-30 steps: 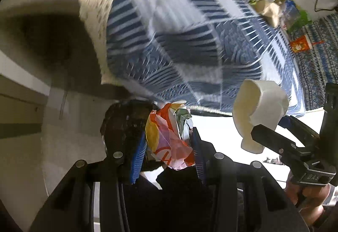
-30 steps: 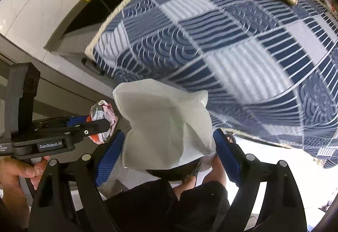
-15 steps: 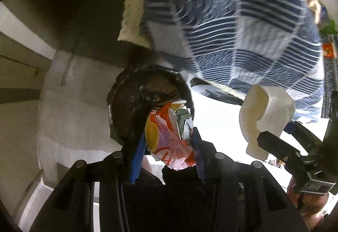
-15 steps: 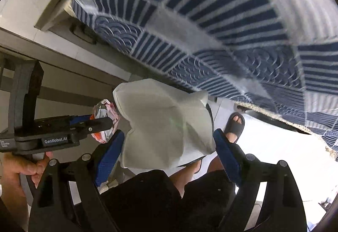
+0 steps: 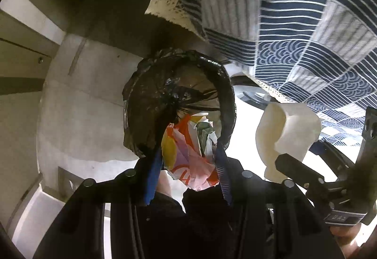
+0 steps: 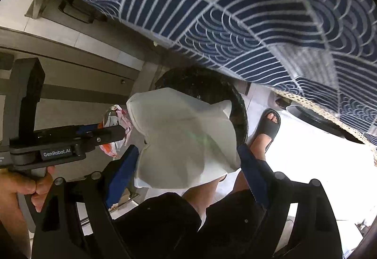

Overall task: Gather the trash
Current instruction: 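Carry both items down over the black bin and open both tools, then raise both tools back toward the remaining trash on the cloth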

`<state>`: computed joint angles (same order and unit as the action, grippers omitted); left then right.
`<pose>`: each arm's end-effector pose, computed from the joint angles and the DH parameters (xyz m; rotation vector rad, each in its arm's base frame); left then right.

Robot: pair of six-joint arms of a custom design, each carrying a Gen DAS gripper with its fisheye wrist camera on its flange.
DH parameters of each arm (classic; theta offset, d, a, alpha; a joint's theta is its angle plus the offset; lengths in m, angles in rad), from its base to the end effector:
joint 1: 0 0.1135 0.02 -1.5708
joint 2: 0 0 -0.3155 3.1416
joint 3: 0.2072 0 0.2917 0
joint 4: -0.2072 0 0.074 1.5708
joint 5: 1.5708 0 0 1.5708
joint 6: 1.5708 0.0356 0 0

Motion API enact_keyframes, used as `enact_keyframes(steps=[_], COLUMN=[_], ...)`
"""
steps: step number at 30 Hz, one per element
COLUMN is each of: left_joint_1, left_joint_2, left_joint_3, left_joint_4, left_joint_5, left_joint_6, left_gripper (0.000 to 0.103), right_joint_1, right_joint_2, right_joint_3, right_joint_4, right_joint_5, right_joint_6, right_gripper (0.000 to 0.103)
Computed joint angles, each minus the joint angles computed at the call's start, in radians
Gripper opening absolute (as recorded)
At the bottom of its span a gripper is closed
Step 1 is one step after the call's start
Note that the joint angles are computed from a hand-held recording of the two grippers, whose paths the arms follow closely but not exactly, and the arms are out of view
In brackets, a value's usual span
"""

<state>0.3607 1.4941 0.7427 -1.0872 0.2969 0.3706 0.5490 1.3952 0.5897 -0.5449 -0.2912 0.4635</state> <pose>0.2065 0.0668 0.1729 0.0448 -2.9478 0.5536 0.1905 0.1285 0.1544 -0.1792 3.0359 0.5531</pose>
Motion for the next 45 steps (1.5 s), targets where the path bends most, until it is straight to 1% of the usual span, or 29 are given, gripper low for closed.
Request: enact_keyframes(steps=[3, 5, 6, 7, 8, 9, 10, 16, 20, 29, 38, 45], left_joint_1=[0.002, 0.0, 0.004, 0.005, 0.008, 0.008, 0.007, -0.002, -0.007, -0.028, -0.054, -0.135], left_joint_2=[0.024, 0.028, 0.033, 0.038, 0.043, 0.043, 0.039, 0.034, 0.026, -0.01, -0.091, -0.158], left_joint_3=[-0.018, -0.026, -0.024, -0.025, -0.022, -0.022, -0.022, -0.007, 0.01, 0.04, 0.156, 0.29], left_joint_4=[0.033, 0.049, 0.049, 0.054, 0.052, 0.053, 0.054, 0.04, 0.026, -0.021, -0.151, -0.263], left_joint_5=[-0.007, -0.011, -0.012, -0.017, -0.021, -0.024, -0.027, -0.021, -0.02, -0.007, 0.039, 0.094], left_joint_6=[-0.011, -0.024, -0.026, -0.039, -0.041, -0.047, -0.054, -0.062, -0.065, -0.065, -0.041, -0.036], left_gripper=[0.043, 0.044, 0.047, 0.052, 0.058, 0.063, 0.069, 0.069, 0.069, 0.069, 0.069, 0.069], right_joint_1=[-0.004, -0.006, -0.009, -0.005, -0.012, -0.005, -0.012, -0.062, -0.066, -0.065, -0.12, -0.191], right_joint_2=[0.044, 0.057, 0.05, 0.04, 0.042, 0.018, 0.007, -0.019, -0.036, -0.126, -0.308, -0.411], right_joint_3=[-0.034, -0.039, -0.038, -0.034, -0.04, -0.033, -0.038, -0.034, -0.011, 0.036, 0.099, 0.201], right_joint_4=[0.079, 0.097, 0.093, 0.084, 0.098, 0.076, 0.08, 0.05, 0.007, -0.109, -0.284, -0.414], right_joint_5=[-0.015, -0.021, -0.033, -0.044, -0.057, -0.057, -0.059, -0.095, -0.091, -0.078, -0.041, -0.005], right_joint_6=[-0.014, -0.011, -0.007, 0.003, -0.002, 0.011, 0.016, 0.019, 0.016, 0.013, 0.01, -0.016], right_gripper=[0.085, 0.086, 0.086, 0.087, 0.09, 0.094, 0.098, 0.098, 0.098, 0.098, 0.098, 0.098])
